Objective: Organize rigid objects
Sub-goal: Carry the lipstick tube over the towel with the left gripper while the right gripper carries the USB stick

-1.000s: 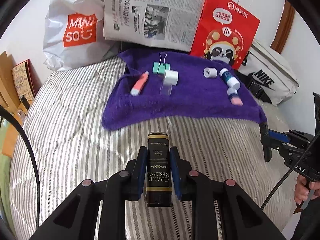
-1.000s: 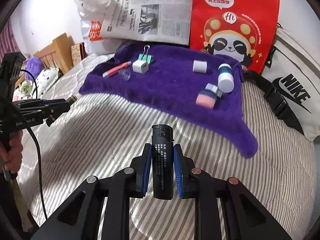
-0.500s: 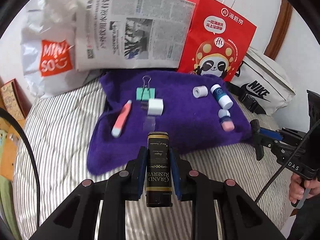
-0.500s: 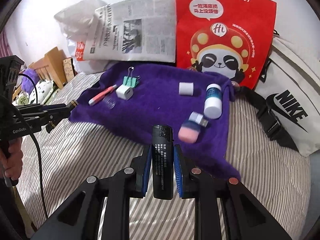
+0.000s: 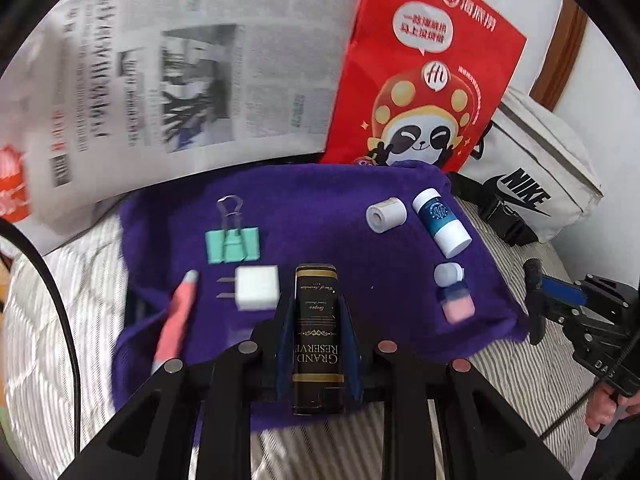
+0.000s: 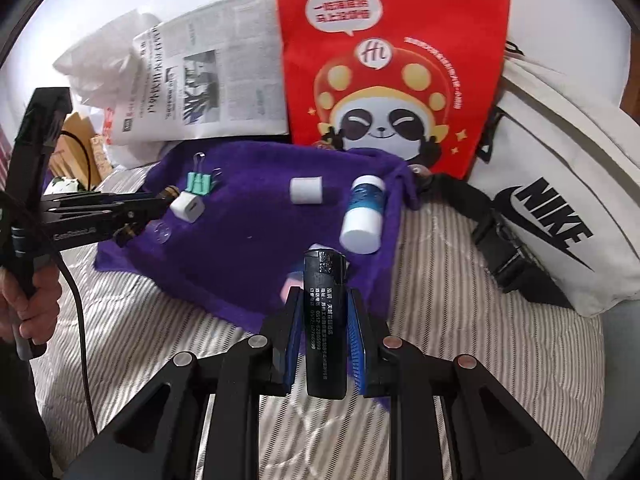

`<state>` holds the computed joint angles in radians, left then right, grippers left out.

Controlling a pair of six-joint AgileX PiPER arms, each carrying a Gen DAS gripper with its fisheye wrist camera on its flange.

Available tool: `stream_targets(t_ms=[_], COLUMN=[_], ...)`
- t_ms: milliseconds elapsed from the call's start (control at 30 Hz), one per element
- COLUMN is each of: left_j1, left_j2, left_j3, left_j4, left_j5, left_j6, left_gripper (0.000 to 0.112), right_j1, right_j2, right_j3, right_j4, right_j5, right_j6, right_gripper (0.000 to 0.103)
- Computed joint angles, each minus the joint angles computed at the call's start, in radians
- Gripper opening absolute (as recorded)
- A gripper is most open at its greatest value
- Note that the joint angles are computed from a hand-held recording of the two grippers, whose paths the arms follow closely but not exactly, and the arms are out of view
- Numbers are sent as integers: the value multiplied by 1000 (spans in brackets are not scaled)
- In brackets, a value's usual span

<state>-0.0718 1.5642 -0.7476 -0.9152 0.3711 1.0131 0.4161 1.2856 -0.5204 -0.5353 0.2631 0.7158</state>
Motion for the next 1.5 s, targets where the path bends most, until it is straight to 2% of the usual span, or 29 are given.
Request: stream_targets(t_ms=[300,433,533,633,967,1133,1300,1367,1467,1500], left_j1=[-71,-92,-96,-84,-105,-101,-121,-121,-107,-93], left_j2=[141,174,192,195,189,200,179,157,103,83], left_j3=[-69,-78,-78,-73,-57,-88,-91,-78,-44,-32], left_j4=[28,122,195,146,177,161,348,378,410,399], left_j5=[-56,-106,-133,-131,-169,-103,-71,-70,-79,-79], left_j6=[-36,-128,-194,-136,-168,-159,-356,-379,-397,-383], left_gripper=[22,22,22,22,23,40,47,49,62,62], right_j1=[-63,-63,-50,-40,-4,10,10,8,7,10], right_j2=[61,73,80,93,153,156,142,140,152,161], right_j3=[-19,-31,-37,-44,-100,-120,-127,-131,-146,-154], right_j4=[92,78,39,17,-2,-34,-41,-33,2,9], right_j5=[-42,-35,-30,-31,-22,14,34,38,35,32], right_j6=[-89,-74,-34,-10,18,43,41,35,5,-1], right_gripper=[22,22,22,22,22,22,22,22,22,22])
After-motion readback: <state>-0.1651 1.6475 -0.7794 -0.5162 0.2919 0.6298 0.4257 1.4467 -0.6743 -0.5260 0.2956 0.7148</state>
